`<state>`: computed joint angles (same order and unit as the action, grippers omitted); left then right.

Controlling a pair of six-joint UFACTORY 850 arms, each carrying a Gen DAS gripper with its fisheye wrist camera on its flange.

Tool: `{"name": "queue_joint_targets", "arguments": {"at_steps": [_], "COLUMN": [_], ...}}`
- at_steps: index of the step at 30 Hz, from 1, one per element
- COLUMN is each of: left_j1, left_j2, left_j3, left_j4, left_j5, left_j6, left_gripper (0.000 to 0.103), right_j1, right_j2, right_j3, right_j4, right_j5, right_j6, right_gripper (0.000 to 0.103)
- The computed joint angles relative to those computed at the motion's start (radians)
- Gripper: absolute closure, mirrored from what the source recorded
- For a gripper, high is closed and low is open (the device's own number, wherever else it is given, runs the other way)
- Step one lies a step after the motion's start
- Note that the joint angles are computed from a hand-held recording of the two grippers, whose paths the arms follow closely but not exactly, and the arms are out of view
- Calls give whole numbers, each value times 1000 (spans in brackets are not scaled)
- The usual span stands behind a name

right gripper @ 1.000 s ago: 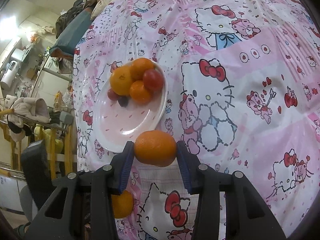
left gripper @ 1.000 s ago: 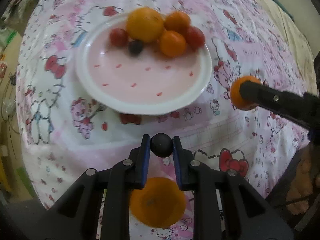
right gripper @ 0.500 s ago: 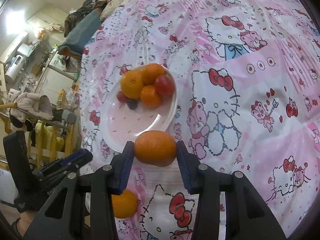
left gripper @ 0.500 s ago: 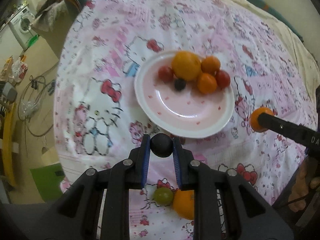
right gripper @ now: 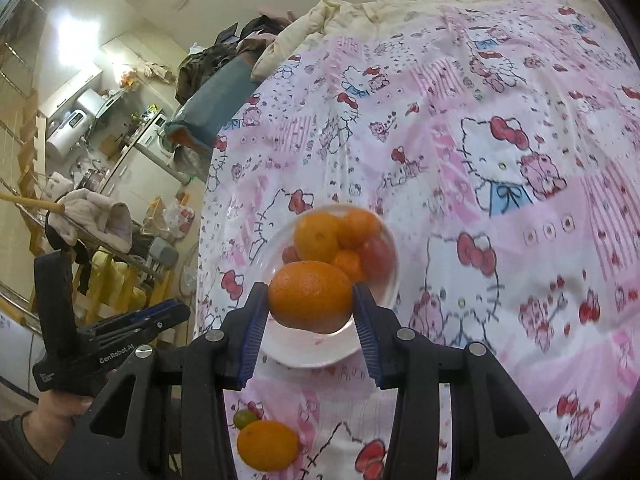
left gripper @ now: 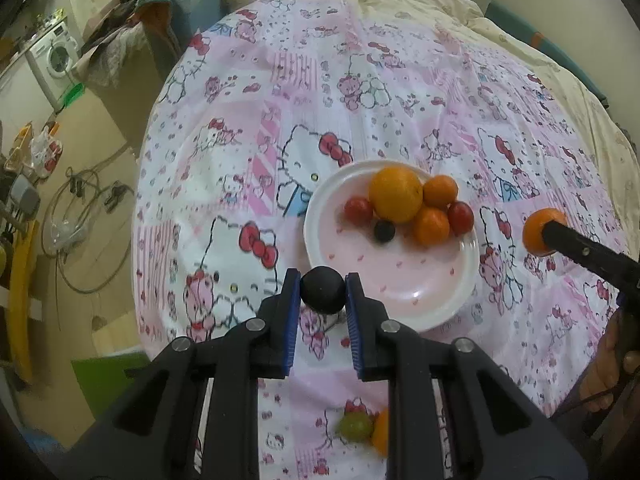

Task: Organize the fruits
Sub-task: 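Lower the tangerine onto the plate with the right gripper while the left gripper carries the dark plum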

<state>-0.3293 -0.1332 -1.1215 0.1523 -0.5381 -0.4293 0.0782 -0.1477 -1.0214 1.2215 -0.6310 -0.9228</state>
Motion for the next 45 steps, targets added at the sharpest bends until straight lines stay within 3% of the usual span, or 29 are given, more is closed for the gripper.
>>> {"name": "queue_joint_targets", "arguments": {"at_steps": [4, 7, 11, 20, 43, 45], "left_j1": [3, 17, 23, 5, 6, 5], "left_j2": [-37, -64, -98, -174, -233, -231], "left_j3": [-27, -30, -43, -96, -135, -133], "left_j4": [34, -29, -128, -153, -200, -187], "left_j5": [20, 57, 50, 37, 48, 51], "left_j6": [-15, 48, 131, 183, 239, 228], "left_gripper": [85, 84, 84, 84, 83, 83], "right_j1": [10, 8, 19, 52, 54, 50], "right_j2": [-47, -84, -125, -193, -191, -189], "right_j3": [-35, -53, -77, -108, -102, -102], "right_j4": [-36, -32, -48, -153, -166, -152], "right_j5": [2, -34, -77, -98, -78, -80], "right_j6": [30, 49, 67, 147, 158, 149], "right_gripper": [58, 58, 58, 58, 55, 50]}}
